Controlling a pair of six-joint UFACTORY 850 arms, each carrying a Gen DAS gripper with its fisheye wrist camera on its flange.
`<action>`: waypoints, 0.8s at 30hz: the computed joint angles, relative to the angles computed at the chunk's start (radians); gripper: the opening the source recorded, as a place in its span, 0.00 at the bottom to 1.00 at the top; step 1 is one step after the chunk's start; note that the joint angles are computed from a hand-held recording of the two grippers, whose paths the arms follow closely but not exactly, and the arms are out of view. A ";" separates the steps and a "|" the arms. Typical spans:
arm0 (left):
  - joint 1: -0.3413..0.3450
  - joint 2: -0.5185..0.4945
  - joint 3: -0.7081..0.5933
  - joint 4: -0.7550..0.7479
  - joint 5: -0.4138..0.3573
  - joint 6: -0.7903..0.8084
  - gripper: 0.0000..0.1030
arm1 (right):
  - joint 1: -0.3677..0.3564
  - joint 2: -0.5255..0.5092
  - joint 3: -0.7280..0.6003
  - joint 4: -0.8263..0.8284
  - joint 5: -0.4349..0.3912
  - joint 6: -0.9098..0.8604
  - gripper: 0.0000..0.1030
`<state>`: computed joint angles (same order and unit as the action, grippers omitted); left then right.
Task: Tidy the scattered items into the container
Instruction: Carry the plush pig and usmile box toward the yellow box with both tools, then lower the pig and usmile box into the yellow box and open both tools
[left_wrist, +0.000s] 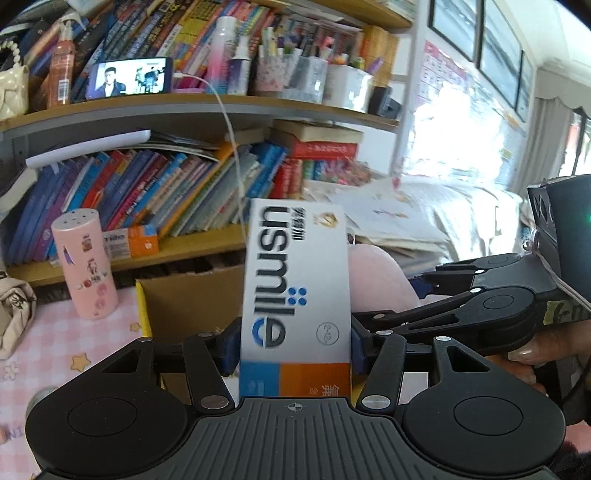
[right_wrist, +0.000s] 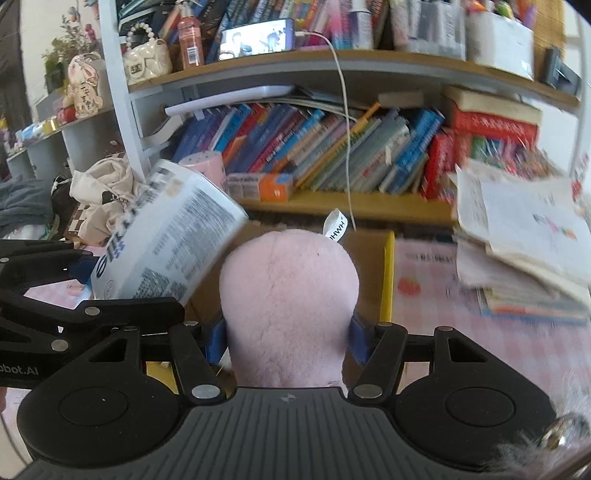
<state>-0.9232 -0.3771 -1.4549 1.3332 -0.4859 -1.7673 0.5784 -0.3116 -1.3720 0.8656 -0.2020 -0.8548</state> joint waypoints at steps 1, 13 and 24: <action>0.009 -0.011 -0.013 -0.008 0.004 0.001 0.50 | -0.006 -0.020 -0.026 0.001 -0.011 -0.014 0.58; 0.092 -0.199 -0.214 -0.354 -0.074 0.338 0.50 | -0.037 -0.352 -0.443 -0.360 -0.273 0.212 0.58; 0.104 -0.280 -0.320 -0.578 -0.189 0.601 0.50 | -0.018 -0.560 -0.764 -0.556 -0.488 0.223 0.58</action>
<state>-0.8197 -0.6568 -1.7745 0.7554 -0.6746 -1.1666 0.5601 -0.8714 -2.1364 0.3093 -0.6898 -0.6316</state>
